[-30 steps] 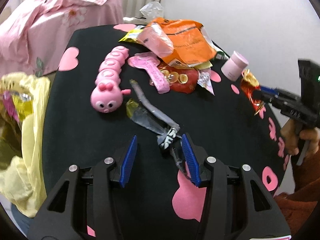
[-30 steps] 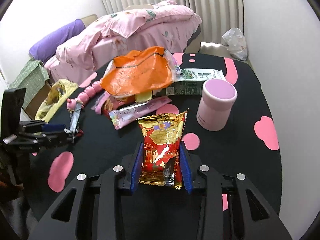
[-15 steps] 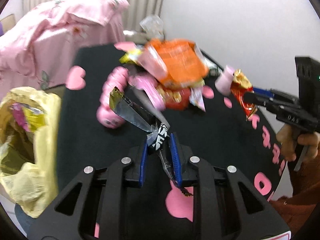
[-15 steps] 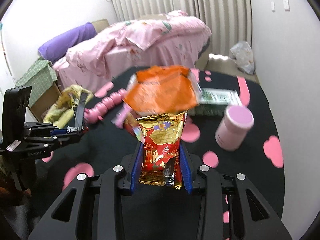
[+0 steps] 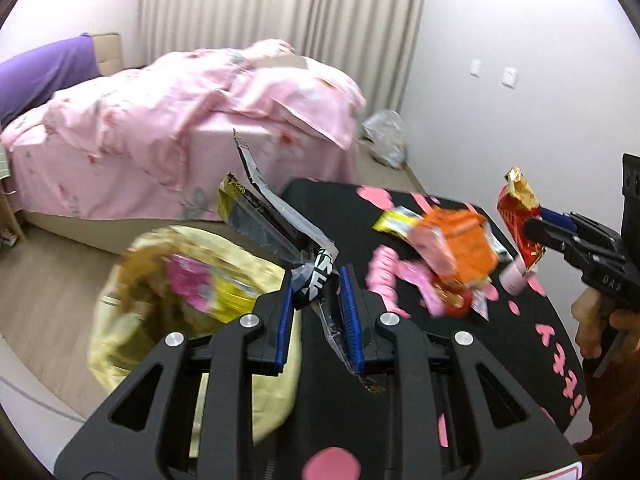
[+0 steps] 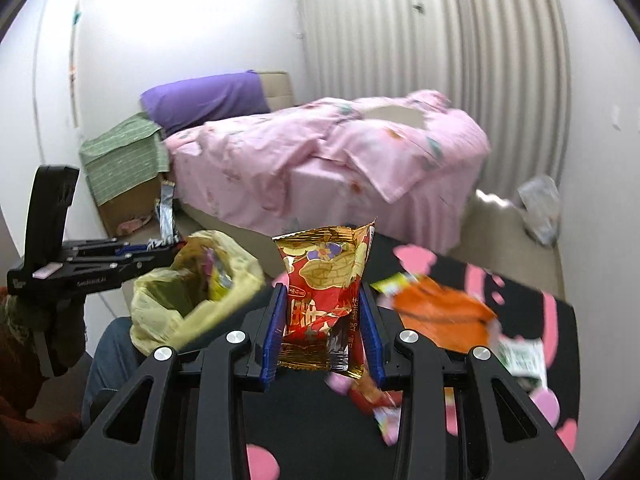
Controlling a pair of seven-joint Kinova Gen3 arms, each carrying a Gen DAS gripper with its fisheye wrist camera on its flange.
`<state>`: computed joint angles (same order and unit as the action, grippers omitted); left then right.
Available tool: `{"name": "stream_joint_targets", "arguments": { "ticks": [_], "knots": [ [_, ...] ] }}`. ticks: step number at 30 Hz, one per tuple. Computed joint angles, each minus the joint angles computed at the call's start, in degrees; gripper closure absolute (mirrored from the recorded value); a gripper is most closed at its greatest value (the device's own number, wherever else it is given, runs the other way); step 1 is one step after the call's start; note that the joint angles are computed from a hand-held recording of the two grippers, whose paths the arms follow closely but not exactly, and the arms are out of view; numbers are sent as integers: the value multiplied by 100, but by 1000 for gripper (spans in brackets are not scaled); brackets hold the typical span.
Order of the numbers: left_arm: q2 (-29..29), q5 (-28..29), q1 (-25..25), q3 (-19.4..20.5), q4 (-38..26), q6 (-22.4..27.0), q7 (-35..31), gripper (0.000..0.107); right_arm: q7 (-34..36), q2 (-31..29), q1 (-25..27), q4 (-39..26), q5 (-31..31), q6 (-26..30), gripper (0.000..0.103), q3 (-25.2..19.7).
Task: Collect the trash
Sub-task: 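Open both tools over the yellow bag to drop the wrappers inside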
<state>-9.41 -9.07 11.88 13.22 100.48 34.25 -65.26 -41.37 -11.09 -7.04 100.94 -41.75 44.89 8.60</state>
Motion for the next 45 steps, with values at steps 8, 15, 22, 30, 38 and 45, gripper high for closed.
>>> {"name": "stream_joint_targets", "arguments": {
  "ticks": [8,15,22,30,38,45],
  "knots": [
    [-336,542,-287,-673,441,-313,-505,87,-344,653,-338,-661,261,-137,69,-721],
    [-284,1570,-406,-1285,781,-324,-1398,87,-615,1435,-535,-1165,430,-233,69,-1304],
    [-270,2532,-508,-1684,1120,-480,-2206,87,-1137,2118,-578,-1664,726,-62,69,-1716],
    [-93,3379,-702,-1947,1280,-455,-3050,87,-1310,2542,-581,-1974,880,-90,69,-1986],
    [79,4127,-928,-2059,1363,-259,-3757,86,-1344,2899,-543,-2230,853,155,69,-2168],
    [19,4392,-1223,-1999,1321,-117,-3837,57,-1098,3194,-257,-2403,344,600,53,-2333]
  ]
}}
